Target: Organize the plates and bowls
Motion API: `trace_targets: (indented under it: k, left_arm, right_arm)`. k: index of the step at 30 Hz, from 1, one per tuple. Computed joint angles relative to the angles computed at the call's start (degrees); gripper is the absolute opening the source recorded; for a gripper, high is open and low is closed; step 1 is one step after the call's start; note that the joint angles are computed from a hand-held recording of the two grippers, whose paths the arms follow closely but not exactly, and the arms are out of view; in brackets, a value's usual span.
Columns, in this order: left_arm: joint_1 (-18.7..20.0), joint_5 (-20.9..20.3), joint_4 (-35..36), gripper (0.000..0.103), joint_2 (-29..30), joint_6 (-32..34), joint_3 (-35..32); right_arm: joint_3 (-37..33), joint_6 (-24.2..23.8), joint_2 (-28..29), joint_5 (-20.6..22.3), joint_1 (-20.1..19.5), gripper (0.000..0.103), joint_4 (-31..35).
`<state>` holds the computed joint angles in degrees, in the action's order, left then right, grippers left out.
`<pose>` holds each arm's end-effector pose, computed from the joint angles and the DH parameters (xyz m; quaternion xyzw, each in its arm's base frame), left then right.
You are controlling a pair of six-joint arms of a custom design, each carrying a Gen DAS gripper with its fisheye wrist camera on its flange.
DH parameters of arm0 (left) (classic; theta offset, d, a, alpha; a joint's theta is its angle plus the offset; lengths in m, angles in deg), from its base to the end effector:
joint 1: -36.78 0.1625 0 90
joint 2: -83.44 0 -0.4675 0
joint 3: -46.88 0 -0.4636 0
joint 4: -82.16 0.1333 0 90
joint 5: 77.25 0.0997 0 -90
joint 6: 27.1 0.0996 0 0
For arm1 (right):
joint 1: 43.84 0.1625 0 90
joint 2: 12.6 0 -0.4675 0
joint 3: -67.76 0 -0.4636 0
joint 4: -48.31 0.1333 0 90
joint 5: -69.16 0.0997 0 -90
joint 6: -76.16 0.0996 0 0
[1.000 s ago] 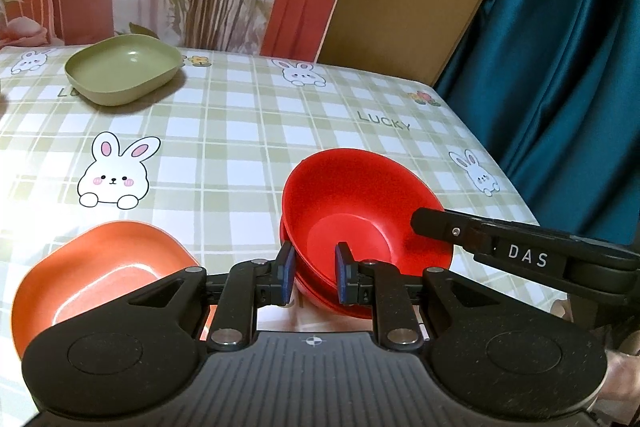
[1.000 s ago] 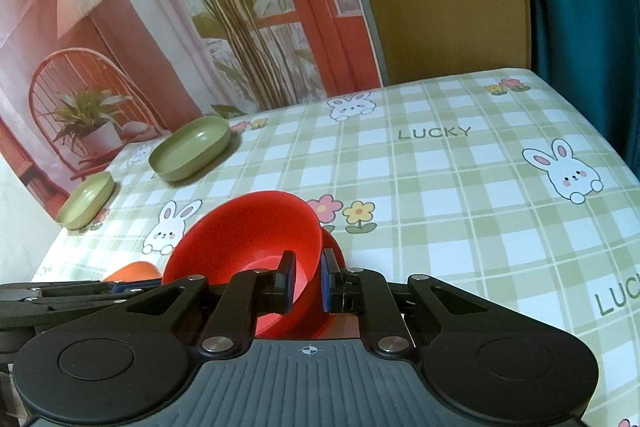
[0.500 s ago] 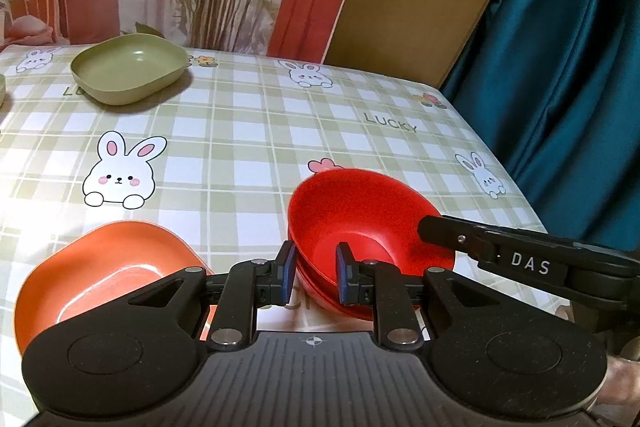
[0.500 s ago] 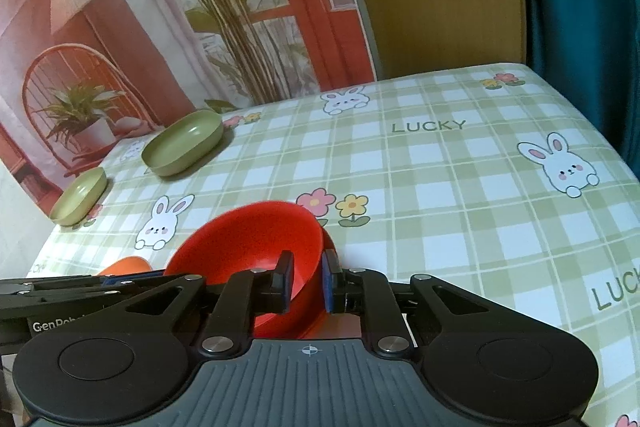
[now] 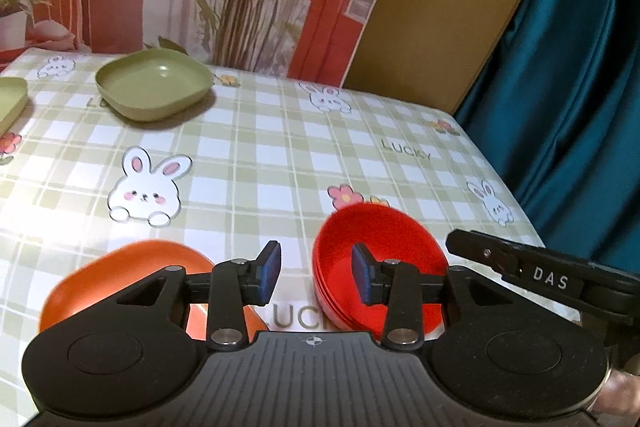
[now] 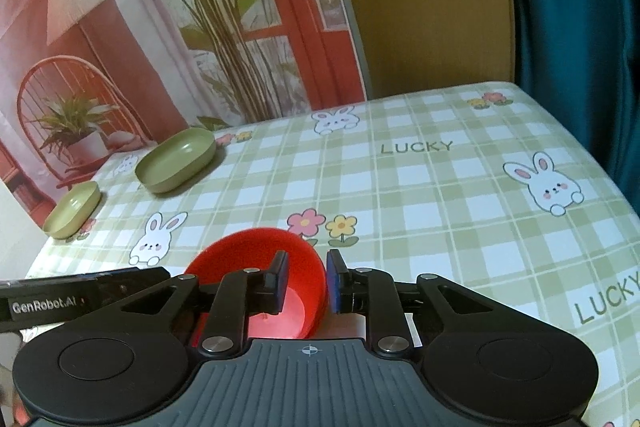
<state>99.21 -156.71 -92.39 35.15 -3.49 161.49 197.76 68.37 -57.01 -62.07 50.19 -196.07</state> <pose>-0.1538 -0.6220 0.0251 0.4115 0.8930 -0.1608 0.0852 0.1009 -0.4696 0.0933 -0.1183 -0.7887 0.5189 0.3077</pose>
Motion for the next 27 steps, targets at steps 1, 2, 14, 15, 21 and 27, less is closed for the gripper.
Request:
trace_targets:
  k: [1, 2, 14, 15, 21, 27]
  left_arm:
    - [0.03, -0.16, -0.2, 0.041, -0.24, 0.14, -0.12]
    - [0.09, -0.32, -0.38, 0.041, -0.44, 0.31, -0.25]
    - [2.67, -0.56, 0.86, 0.041, -5.01, 1.95, -2.97]
    - [3.01, -0.13, 0.7, 0.041, -5.46, 2.29, -3.14]
    - [5.42, 2.53, 0.92, 0.041, -7.66, 3.0, -5.33]
    - [7.59, 4.77, 0.46, 0.041, -8.87, 3.62, -7.8]
  right_arm:
    - [-0.11, -0.23, -0.06, -0.12, 0.18, 0.02, 0.03]
    - [-0.22, -0.46, -0.13, -0.22, 0.35, 0.02, 0.05]
    - [-2.56, -2.31, -0.07, -2.23, 3.19, 0.021, 1.26]
    - [-2.86, -2.31, 0.0, -2.4, 3.43, 0.021, 1.51]
    - [-4.97, -1.59, 0.94, -2.31, 4.54, 0.021, 3.97]
    - [-8.69, -2.04, 2.53, -2.29, 5.91, 0.021, 8.68]
